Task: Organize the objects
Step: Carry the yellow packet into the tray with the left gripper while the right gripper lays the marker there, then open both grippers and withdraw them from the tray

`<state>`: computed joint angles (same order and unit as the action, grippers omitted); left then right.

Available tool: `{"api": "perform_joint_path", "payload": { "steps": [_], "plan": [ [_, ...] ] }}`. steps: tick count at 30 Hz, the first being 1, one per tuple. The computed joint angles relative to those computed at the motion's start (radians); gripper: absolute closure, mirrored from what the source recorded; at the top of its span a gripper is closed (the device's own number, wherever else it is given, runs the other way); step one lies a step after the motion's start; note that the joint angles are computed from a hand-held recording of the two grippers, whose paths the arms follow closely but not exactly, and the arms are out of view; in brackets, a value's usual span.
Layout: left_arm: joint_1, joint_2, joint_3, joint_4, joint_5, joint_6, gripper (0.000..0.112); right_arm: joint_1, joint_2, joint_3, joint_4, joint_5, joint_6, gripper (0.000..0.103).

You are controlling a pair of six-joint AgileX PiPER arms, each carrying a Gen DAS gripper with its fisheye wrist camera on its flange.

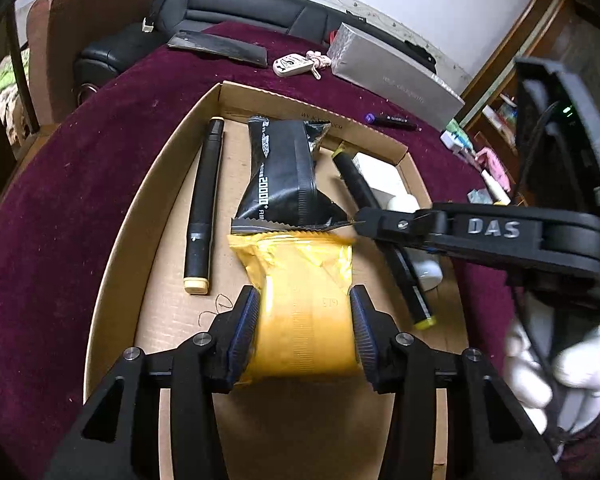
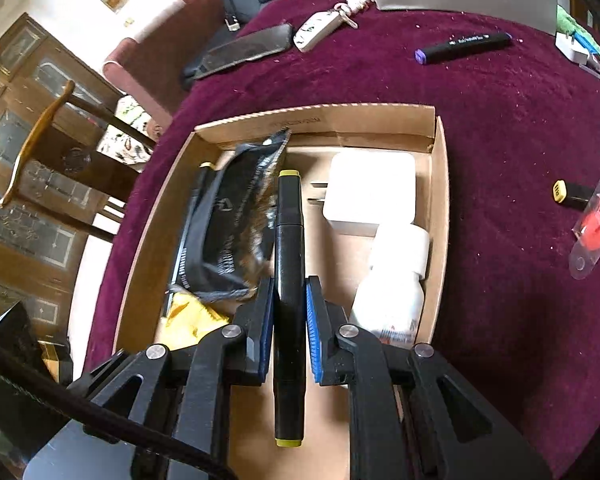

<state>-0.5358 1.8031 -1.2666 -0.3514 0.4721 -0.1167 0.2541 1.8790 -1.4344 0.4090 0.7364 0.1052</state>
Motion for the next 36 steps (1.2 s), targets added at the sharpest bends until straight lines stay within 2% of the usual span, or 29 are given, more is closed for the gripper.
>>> {"api": "perform_joint_path", "payload": {
  "steps": [5,7,12,15,18,20,22,25,29,33,36],
  "plan": [
    [0.022,-0.069,0.081,-0.124,-0.052,0.101,0.068,0.015,0.004,-0.001,-0.058,-0.021,0.06,0.089],
    [0.04,-0.105,0.126,-0.247,-0.072,0.202,0.057,0.019,0.004,0.0,-0.066,-0.035,0.07,0.088],
    [0.102,-0.159,0.219,-0.61,-0.047,0.51,0.057,0.022,-0.031,0.024,-0.071,-0.057,0.069,0.086],
    [0.143,-0.193,0.279,-0.812,-0.014,0.653,0.057,0.014,-0.094,0.077,-0.064,-0.082,0.053,0.082],
    [0.156,-0.246,0.338,-0.965,-0.013,0.771,0.056,-0.015,-0.19,0.173,-0.034,-0.113,0.003,0.081],
    [0.144,-0.279,0.36,-1.011,-0.025,0.81,0.055,-0.05,-0.27,0.252,-0.008,-0.127,-0.04,0.078],
    [0.114,-0.309,0.369,-1.018,-0.048,0.811,0.052,-0.096,-0.343,0.324,0.016,-0.134,-0.08,0.072],
    [0.054,-0.315,0.346,-0.961,-0.07,0.752,0.052,-0.229,-0.461,0.437,0.08,-0.117,-0.179,0.071],
    [-0.052,-0.289,0.288,-0.855,-0.099,0.636,0.052,-0.501,-0.561,0.533,0.177,-0.063,-0.347,0.071],
    [-0.167,-0.226,0.203,-0.701,-0.122,0.488,0.052,-0.766,-0.541,0.537,0.276,-0.019,-0.502,0.072],
    [-0.239,-0.17,0.125,-0.477,-0.119,0.286,0.052,-0.886,-0.47,0.486,0.308,-0.006,-0.564,0.072]
  ]
}}
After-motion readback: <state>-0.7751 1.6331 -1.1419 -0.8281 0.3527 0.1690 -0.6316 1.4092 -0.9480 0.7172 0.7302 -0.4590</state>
